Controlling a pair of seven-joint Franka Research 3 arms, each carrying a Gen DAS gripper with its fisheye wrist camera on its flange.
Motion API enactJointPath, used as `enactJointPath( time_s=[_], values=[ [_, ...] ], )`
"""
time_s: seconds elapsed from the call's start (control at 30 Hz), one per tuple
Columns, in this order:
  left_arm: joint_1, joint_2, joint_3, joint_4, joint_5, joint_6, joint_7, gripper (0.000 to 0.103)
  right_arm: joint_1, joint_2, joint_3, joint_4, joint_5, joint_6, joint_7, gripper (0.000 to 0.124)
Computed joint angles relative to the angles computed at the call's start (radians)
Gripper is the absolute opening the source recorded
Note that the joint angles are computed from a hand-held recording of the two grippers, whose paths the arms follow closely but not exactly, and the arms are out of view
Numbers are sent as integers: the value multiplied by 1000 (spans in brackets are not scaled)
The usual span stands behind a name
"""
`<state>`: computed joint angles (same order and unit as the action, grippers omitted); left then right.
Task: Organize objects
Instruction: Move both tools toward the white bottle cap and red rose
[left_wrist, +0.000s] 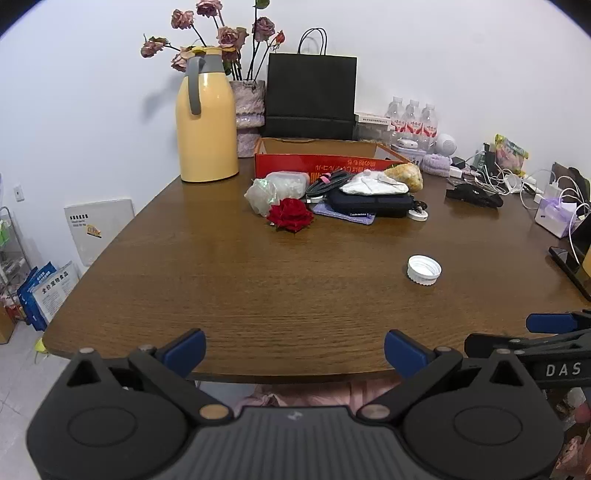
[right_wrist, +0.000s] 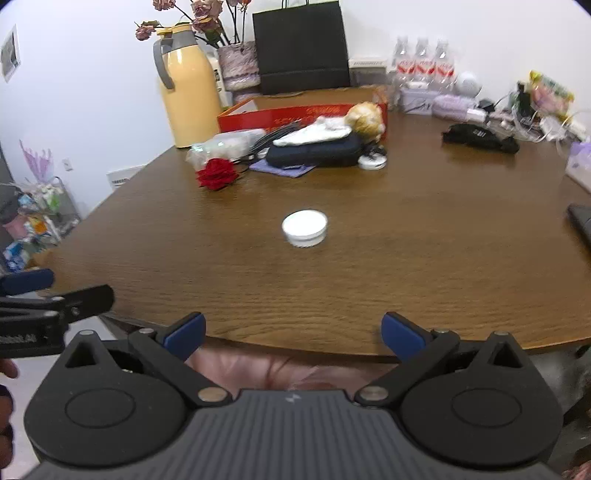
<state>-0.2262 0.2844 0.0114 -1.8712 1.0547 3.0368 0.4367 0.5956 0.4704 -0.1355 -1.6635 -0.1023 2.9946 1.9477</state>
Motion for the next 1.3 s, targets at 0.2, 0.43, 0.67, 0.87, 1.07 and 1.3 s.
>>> enactJointPath(
  time_s=[0.2, 0.43, 0.67, 0.87, 1.07, 1.3],
  values=[
    [11, 1, -6, -6, -18, 13, 8, 103, -68, 4, 80, 5, 71, -12, -54, 103],
    [22, 11, -26, -4, -114, -1, 96, 103, -63, 12, 72, 15, 97, -21, -68, 103],
    [12, 26, -19, 7, -187, -21, 163, 103, -9, 24, 3, 23, 33, -29, -33, 103],
    [-19, 16, 8, 13, -117, -47, 108, 103, -30, 14, 31, 11, 49, -25, -43, 103],
    [-11, 12, -2, 15, -81, -39, 80, 103, 13, 5, -23, -5, 1, 3, -4, 103],
    [3, 45, -23, 57, -144, -66, 147, 103, 46, 25, -75, 22, -58, -2, 34, 103]
  ],
)
